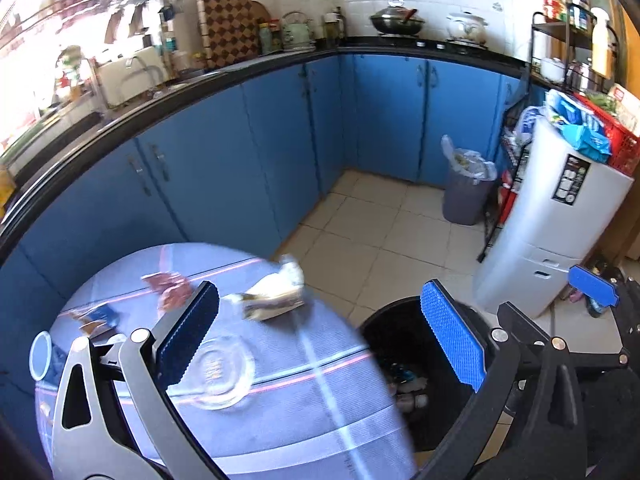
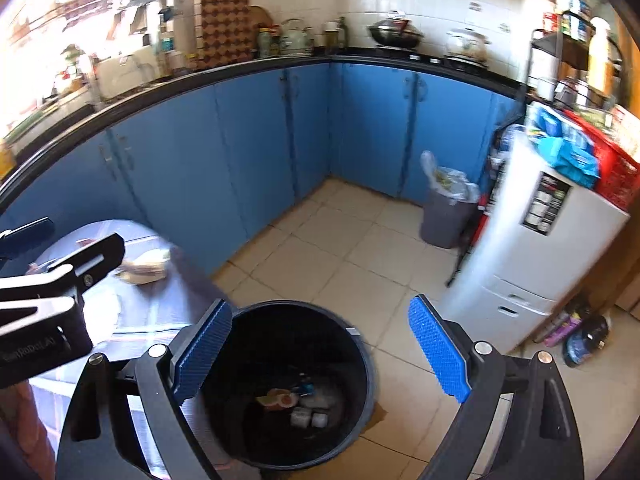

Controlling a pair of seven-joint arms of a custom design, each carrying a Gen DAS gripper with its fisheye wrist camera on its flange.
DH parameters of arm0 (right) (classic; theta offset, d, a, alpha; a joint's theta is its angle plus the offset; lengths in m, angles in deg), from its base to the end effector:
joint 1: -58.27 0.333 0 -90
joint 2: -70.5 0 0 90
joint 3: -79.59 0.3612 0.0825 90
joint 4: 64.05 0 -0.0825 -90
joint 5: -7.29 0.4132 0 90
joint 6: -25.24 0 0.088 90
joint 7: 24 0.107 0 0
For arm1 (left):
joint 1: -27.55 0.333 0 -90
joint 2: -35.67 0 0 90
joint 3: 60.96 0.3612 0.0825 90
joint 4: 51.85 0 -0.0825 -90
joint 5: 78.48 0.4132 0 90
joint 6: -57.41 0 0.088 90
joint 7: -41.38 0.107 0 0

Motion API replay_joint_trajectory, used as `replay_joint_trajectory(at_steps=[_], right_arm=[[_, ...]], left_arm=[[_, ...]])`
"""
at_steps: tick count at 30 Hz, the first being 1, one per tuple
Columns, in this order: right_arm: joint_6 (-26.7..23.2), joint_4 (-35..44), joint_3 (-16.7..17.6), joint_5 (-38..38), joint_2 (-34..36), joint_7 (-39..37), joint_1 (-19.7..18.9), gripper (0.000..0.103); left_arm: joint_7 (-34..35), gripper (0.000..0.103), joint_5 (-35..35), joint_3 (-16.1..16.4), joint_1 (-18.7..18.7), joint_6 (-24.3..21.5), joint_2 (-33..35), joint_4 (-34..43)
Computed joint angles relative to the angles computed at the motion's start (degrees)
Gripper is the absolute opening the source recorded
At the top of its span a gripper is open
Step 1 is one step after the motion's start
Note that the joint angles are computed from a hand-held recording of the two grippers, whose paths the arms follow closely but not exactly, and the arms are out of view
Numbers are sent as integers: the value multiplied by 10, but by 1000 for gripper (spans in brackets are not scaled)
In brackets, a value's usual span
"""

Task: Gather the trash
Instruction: 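Grasp the yellow KOO carton with the left tool while the right tool grasps the clear lid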

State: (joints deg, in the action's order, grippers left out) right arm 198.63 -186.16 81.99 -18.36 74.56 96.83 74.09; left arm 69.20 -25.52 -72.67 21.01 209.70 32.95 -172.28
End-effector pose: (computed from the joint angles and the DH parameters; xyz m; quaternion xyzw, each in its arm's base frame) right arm 0.5828 0.2255 0.4963 -0.7079 0.5779 -0.2402 0.3275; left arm 0.5600 -0.2102 0.5297 -0.6614 0.6253 -0.2365 0.3402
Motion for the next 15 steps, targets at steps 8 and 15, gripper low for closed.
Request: replay_joint_trajectory(at_steps=[8,15], right_arm=[[-11,26,86,196,34,-201,3,88],[-36,69,122,256,82,-284,39,88]], left_arm=[[-40,100,3,1,53,-42,-92,-102],[-87,100,3,-13,127,-136,-193,-198]])
